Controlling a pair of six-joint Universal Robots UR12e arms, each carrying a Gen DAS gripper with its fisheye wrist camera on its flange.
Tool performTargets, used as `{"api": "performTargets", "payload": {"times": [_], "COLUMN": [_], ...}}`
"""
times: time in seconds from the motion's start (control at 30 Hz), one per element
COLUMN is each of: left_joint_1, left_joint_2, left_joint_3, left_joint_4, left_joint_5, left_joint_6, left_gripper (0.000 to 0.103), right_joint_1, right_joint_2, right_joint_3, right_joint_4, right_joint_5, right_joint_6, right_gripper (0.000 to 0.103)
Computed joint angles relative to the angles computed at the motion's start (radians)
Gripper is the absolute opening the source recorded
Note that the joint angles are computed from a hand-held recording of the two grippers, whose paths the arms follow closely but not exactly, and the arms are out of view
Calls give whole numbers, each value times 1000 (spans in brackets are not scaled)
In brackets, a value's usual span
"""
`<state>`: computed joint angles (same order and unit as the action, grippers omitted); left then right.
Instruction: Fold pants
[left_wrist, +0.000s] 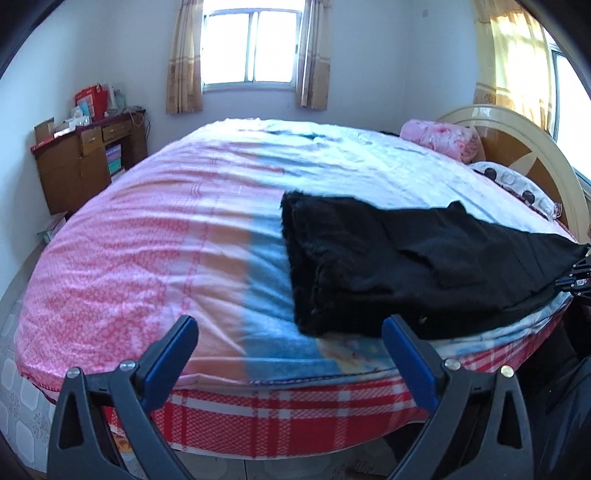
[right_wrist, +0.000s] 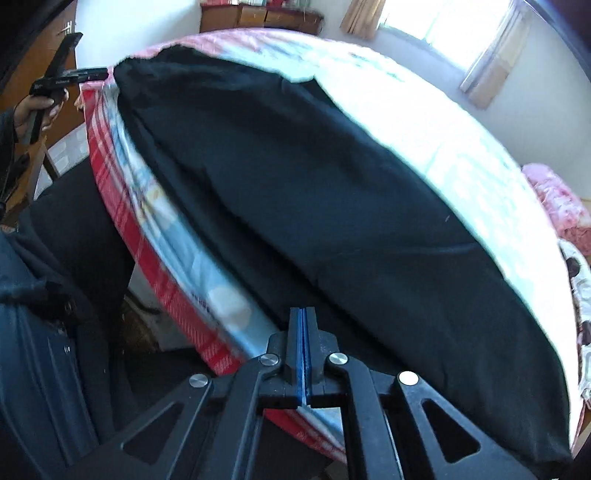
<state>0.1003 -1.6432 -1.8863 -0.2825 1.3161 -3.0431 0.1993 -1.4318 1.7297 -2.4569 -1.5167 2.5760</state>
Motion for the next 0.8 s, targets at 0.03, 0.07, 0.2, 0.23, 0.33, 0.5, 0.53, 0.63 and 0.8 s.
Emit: {"api": "performTargets", "payload": {"times": [0.03, 0.07, 0.2, 0.23, 0.33, 0.5, 0.53, 0.63, 0.8], "left_joint_1": [-2, -6, -18, -23, -36, -48, -50, -53, -61], "left_joint_2": [0, -2, -9, -11, -15, -26, -26, -26, -35], "left_joint_3": [1, 2, 13, 17, 23, 41, 44, 46, 52], "left_joint_4": [9, 25, 39, 41, 60, 75, 74, 80, 80], "left_joint_5": [3, 3, -13, -19, -34, -69, -72, -99, -117], "left_joint_6": [-5, -19, -44, -40, -40, -77, -83, -100, -100], "left_gripper": [103, 103, 103, 103, 103, 103, 103, 103, 103], "right_joint_1": [11, 19, 19, 21, 19, 27, 28, 26, 19], "right_joint_2": [2, 5, 17, 20, 32, 52, 53, 41, 2], "right_joint_3": [-3, -1, 3, 3, -7, -10, -9, -9, -2], "right_joint_4": [-14, -36, -67, -77, -87, -127, -136, -115, -44], "right_joint_5": [-29, -56, -103, -118, -137, -158, -155, -128, -109], "right_joint_6": [-13, -27, -67, -71, -68, -105, -118, -103, -80], "right_gripper": [5, 9, 40, 40, 40, 39, 24, 3, 2]}}
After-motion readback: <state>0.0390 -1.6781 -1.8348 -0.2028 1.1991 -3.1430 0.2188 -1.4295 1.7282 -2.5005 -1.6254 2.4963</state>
